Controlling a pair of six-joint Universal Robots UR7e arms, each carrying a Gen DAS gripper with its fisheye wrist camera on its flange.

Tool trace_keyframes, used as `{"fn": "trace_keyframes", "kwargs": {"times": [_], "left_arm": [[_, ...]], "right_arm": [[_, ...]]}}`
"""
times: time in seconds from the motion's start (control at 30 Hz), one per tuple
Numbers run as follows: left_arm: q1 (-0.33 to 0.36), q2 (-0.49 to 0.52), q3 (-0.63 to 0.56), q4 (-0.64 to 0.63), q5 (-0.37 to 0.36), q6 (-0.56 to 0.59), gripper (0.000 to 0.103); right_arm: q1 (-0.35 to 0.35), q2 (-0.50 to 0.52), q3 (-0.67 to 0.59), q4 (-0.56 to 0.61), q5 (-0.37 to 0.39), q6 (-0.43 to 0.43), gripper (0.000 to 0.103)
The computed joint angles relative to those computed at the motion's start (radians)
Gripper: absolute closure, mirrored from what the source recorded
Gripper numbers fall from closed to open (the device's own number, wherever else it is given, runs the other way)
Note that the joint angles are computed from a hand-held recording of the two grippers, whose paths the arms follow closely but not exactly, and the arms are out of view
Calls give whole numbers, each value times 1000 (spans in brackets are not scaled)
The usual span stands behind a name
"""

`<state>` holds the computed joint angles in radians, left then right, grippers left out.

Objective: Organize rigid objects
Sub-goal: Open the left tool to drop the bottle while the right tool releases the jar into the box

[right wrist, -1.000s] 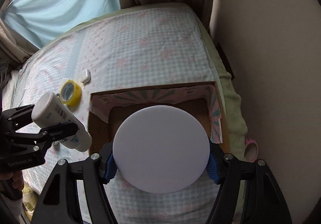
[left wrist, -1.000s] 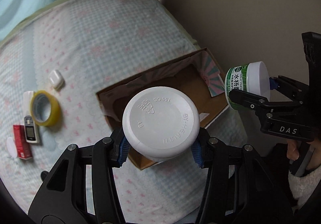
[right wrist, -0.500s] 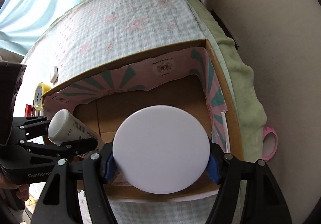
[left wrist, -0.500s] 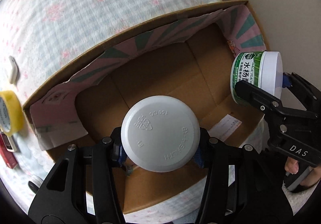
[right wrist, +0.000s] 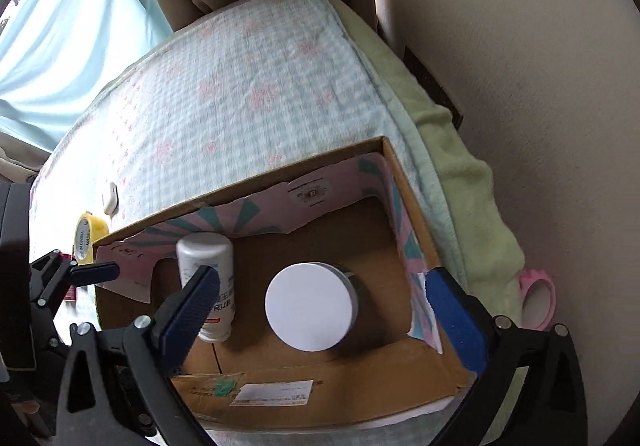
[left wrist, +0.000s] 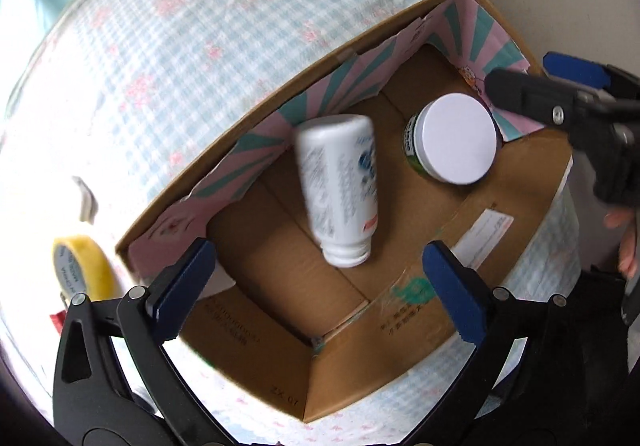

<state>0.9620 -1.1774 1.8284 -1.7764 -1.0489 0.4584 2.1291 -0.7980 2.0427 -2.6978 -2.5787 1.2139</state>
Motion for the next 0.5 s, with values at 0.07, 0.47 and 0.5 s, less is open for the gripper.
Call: {"fn": "trace_keyframes", "kwargs": {"times": [0.07, 0.47, 0.5], "left_arm": [[10, -15, -9, 24, -7, -14, 0], [0, -102, -49, 84, -53, -63, 0], [-5, -110, -52, 82, -55, -62, 0]], "right_arm": [[6, -4, -18, 94, -13, 46, 0], [39, -65, -46, 323, 30, 180, 0], [47, -67, -57, 356, 33, 195, 0]]}}
